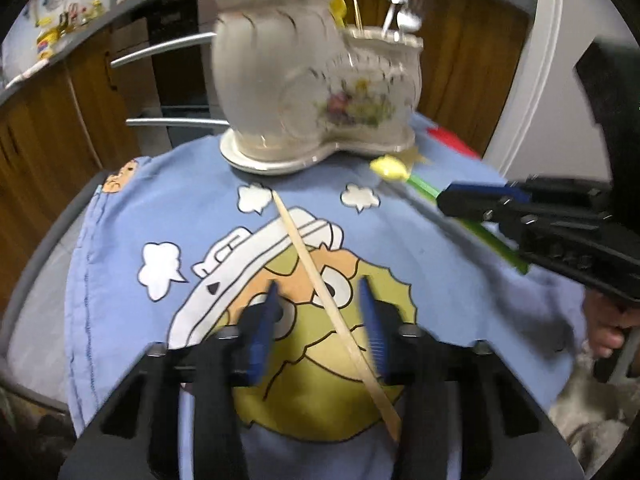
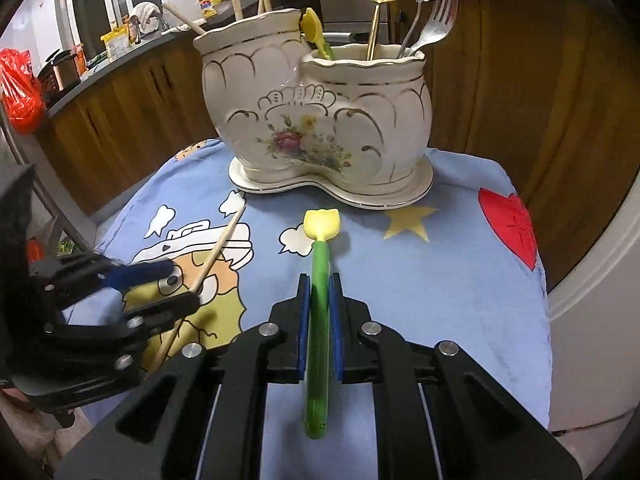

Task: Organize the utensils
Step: 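Grasp the green-handled utensil with the right tool while the left tool grasps the last chopstick, then lift and carry the green utensil and chopstick over the ceramic holder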

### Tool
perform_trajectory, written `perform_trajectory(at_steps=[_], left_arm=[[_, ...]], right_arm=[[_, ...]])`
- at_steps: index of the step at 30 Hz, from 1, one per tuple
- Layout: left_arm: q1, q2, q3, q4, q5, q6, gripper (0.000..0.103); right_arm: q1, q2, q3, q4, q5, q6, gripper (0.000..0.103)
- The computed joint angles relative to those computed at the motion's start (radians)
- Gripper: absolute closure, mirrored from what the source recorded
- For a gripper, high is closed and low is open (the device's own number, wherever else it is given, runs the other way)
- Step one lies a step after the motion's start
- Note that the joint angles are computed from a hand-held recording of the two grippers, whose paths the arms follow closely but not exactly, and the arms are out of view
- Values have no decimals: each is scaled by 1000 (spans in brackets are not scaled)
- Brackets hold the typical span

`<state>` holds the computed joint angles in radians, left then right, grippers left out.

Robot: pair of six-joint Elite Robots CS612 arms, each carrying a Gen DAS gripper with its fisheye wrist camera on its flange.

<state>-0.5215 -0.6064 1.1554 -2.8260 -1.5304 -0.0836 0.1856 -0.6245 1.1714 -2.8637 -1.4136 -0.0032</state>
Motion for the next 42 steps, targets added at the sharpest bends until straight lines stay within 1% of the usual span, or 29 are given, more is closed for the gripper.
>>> perform_trajectory(at_steps=[2, 3, 6, 8, 9, 10, 14, 16, 18, 20, 23, 24, 25, 26, 27, 28, 29, 31, 33, 35, 38, 40, 41, 42], left_arm=[[-11, 7, -15, 19, 57, 27, 78], [-13, 10, -22, 26, 71, 38, 87], [-10, 14, -34, 43, 59, 76, 96], [-4, 9, -31, 48, 28, 104, 96], [0, 2, -23, 51, -9, 130, 96], [1, -5, -13, 55, -23, 147, 96], [-1, -20, -3, 94, -4, 172, 96], [-5, -21, -5, 113, 22, 177, 96], [-12, -20, -10, 123, 58, 180, 86], [-16, -18, -13, 128, 75, 170, 85], [-17, -15, -18, 131, 86, 136, 86], [-17, -13, -19, 128, 77, 132, 95], [-17, -11, -21, 125, 73, 135, 96], [-20, -10, -20, 117, 84, 138, 96], [-20, -9, -19, 107, 84, 140, 96], [-19, -10, -14, 88, 71, 140, 96], [-16, -14, -1, 46, 48, 143, 96], [-11, -22, 27, -61, 7, 150, 96], [-6, -28, 46, -170, -16, 139, 96], [0, -29, 52, -258, -35, 117, 96], [7, -25, 46, -378, -47, 86, 96], [11, -15, 23, -437, -50, 62, 96], [10, -8, 6, -464, -42, 48, 96], [15, 6, -26, -498, -49, 23, 96]], right_arm=[[1, 1, 1, -2, -1, -9, 94], [2, 1, 0, -3, 1, -13, 94], [1, -2, 6, -5, 8, -27, 94], [0, -8, 14, -9, 6, -43, 94], [0, -10, 16, -6, 2, -57, 94], [0, -12, 18, 2, -1, -73, 94], [-5, -22, 26, 64, 9, -116, 94], [-4, -21, 23, 89, -2, -124, 94], [-3, -16, 12, 121, -1, -124, 93], [-1, -12, 2, 144, -8, -126, 88], [2, -3, -9, 140, -15, -137, 87], [1, 0, -12, 135, -9, -131, 87], [1, 2, -14, 131, -5, -125, 88], [-1, 4, -16, 124, 0, -112, 93], [-3, 5, -14, 116, 6, -97, 93], [-5, 3, -8, 99, 17, -84, 93], [-9, -2, 5, 69, 35, -73, 93], [-16, -12, 28, 4, 59, -60, 93], [-24, -22, 53, -88, 86, -33, 93], [-33, -30, 72, -187, 116, -4, 93], [-40, -32, 78, -314, 128, 25, 93], [-45, -25, 65, -380, 132, 58, 93], [-49, -18, 51, -422, 134, 92, 93], [-52, -11, 36, -445, 136, 113, 93]])
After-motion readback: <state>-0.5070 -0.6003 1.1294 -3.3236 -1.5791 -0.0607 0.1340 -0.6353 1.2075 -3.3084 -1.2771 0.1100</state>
